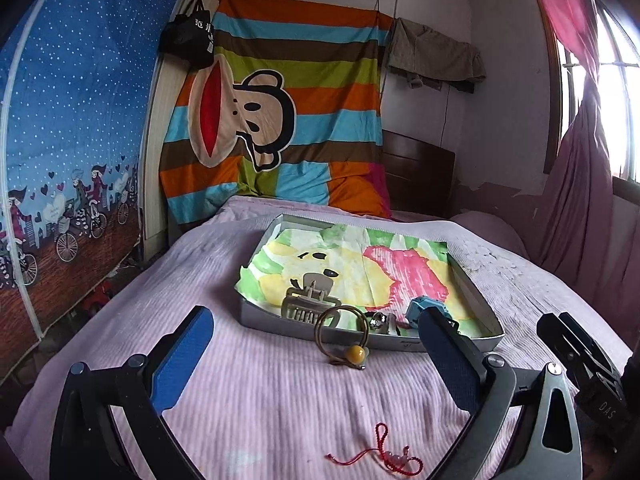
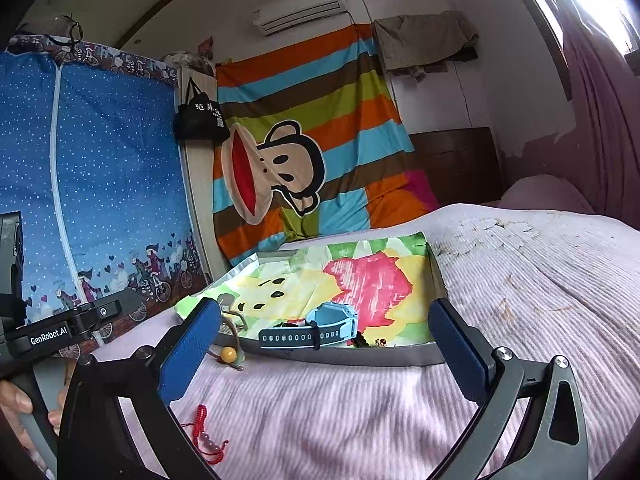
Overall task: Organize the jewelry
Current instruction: 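Release the black clip into the tray with the right gripper and withdraw both grippers, then move the open right gripper down to the red bead string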
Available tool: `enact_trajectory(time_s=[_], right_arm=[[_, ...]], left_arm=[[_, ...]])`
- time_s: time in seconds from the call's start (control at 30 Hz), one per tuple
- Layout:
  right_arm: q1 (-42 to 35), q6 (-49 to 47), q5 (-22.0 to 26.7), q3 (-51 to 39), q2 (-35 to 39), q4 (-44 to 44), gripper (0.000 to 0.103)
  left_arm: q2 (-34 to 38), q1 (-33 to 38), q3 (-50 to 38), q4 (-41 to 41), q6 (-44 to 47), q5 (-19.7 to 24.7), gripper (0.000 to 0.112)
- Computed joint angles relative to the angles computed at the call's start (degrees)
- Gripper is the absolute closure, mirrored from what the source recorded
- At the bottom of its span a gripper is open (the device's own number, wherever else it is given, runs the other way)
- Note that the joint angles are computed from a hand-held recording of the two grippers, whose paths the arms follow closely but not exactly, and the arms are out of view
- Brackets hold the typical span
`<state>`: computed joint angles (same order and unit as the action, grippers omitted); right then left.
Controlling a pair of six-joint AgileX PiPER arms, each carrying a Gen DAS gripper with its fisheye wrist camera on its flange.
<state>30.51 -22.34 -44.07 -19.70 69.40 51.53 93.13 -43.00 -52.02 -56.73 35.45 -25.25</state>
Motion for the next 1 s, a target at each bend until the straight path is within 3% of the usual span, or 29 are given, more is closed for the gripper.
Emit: enact_trajectory(time_s=[0.3,0.53,1.0], right_arm=[[13.41,-8.05,-7.8,1.42,-2.25,13.09,0.001],[19.05,-11.62,-9.59,2.09,-3.17,17.95,0.001],[13.94,-14.92,1.98,-0.36,0.15,14.43,0.001]], left_arm=[[-5.15,-1.34,7.33,0.89,-0.34,-4.63,0.009],[-7.82,-1.24,10.85,1.27,0.84,-4.99,0.009],[-7.55,2.91,11.62,3.41,-0.21,1.79,0.009]])
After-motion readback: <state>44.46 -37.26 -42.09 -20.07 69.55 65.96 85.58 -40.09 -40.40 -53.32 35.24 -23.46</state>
